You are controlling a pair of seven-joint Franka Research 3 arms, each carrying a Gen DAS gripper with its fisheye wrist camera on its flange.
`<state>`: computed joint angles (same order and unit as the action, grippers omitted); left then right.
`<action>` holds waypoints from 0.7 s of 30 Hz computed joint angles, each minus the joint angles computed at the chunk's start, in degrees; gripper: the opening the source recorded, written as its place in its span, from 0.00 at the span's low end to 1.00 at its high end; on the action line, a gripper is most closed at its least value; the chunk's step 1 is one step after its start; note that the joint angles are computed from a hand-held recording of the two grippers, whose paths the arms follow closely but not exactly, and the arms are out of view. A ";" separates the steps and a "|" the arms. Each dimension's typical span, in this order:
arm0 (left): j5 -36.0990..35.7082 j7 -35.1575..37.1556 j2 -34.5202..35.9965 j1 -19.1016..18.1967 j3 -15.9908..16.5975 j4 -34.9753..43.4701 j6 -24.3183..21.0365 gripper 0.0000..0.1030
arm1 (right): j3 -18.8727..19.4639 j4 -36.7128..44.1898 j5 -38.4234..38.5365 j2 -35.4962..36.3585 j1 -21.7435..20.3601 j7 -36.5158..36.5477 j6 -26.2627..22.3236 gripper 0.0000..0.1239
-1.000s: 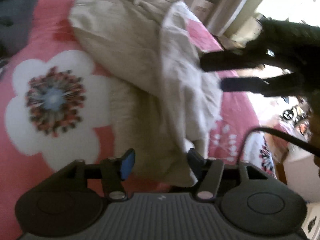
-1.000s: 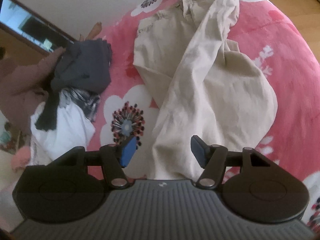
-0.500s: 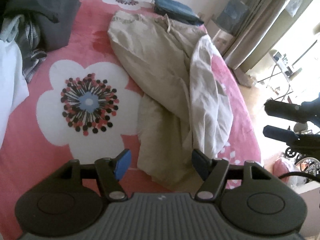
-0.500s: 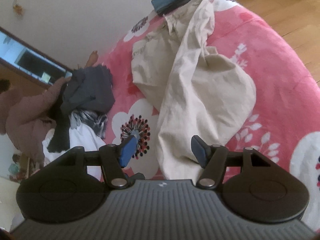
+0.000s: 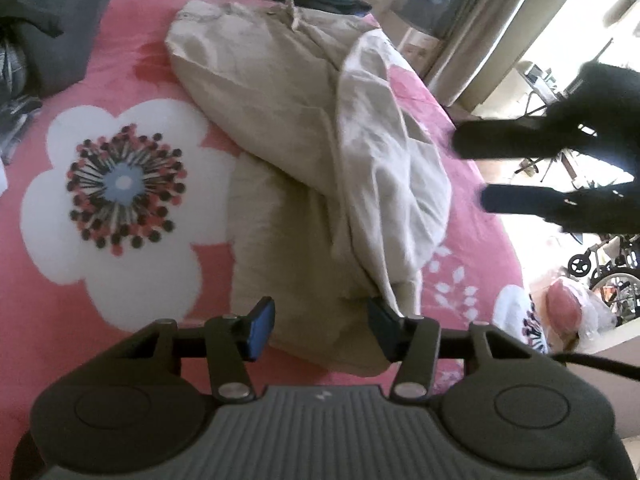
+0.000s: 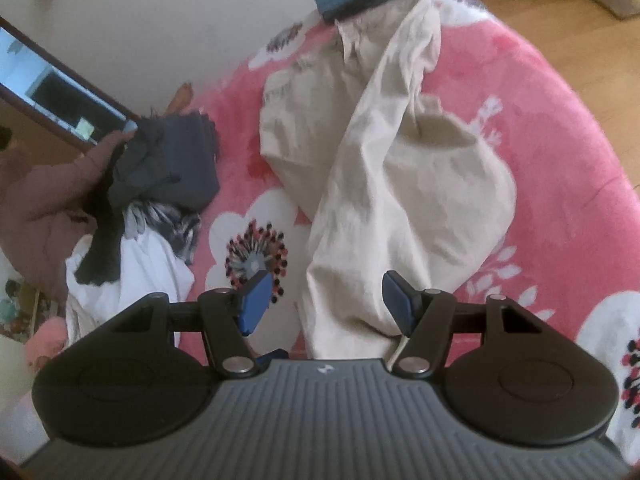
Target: Fold clothes
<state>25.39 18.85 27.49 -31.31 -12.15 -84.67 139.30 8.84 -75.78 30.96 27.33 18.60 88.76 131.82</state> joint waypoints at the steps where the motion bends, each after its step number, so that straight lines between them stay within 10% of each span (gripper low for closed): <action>1: -0.37 -0.07 0.36 -0.06 -0.16 0.45 -0.24 0.49 | 0.03 2.48 -0.83 1.66 0.36 0.08 -1.64 0.49; 11: -3.45 2.47 2.41 0.07 -1.15 1.24 0.74 0.48 | -3.72 27.87 -18.71 17.14 9.20 -4.24 -14.79 0.36; 16: -4.29 4.13 2.04 0.04 -1.38 0.24 1.84 0.48 | -4.46 23.45 -20.98 15.28 9.87 -3.49 -12.86 0.07; 21: -3.49 3.02 1.68 -0.72 -0.67 -0.02 1.99 0.48 | -4.45 13.48 -21.07 9.19 9.21 -2.19 -6.27 0.03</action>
